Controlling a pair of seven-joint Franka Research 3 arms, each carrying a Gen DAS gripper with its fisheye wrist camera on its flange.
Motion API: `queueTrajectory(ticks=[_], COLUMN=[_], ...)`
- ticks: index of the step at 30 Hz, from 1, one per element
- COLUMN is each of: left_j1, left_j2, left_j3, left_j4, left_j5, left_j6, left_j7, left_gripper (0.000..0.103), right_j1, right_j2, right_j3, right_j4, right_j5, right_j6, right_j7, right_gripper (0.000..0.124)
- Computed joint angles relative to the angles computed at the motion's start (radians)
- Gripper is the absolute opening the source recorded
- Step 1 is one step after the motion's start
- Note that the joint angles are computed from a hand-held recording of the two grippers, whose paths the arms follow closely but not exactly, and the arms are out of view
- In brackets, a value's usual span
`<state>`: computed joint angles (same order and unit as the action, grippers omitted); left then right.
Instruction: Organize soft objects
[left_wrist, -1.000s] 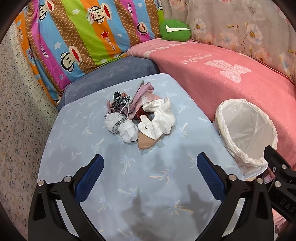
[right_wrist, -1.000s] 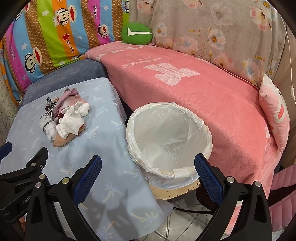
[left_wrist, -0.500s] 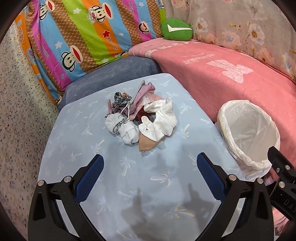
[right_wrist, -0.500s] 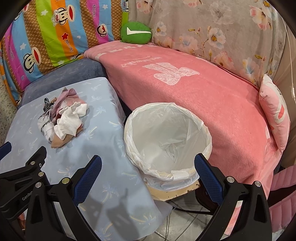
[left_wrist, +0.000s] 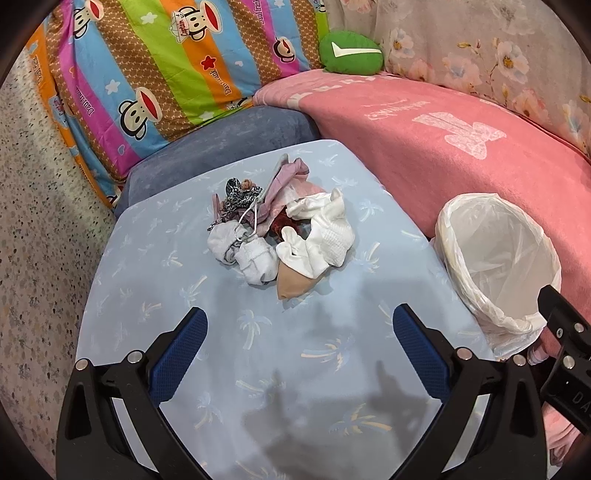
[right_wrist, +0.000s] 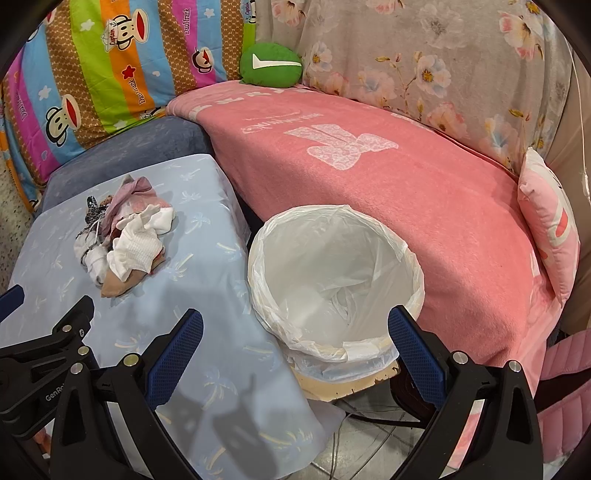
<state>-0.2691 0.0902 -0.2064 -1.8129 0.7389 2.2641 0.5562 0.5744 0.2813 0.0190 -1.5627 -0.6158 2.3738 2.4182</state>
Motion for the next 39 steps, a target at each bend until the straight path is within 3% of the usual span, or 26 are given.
queueTrajectory(ticks=[39], left_j1=[0.015], left_j2=[-0.012], left_j3=[0.006], left_j4=[-0.023], left_j5=[0.031], left_j6=[0.087], left_j7=[-0.031], left_gripper=[0.096], right_j1=[0.009], right_j2=[0.027], right_j3=[-0.014], right_j4=[0.039], right_j5=[0.007], right_j6=[-0.008], right_j7=[-0.004], right_gripper=[0.098])
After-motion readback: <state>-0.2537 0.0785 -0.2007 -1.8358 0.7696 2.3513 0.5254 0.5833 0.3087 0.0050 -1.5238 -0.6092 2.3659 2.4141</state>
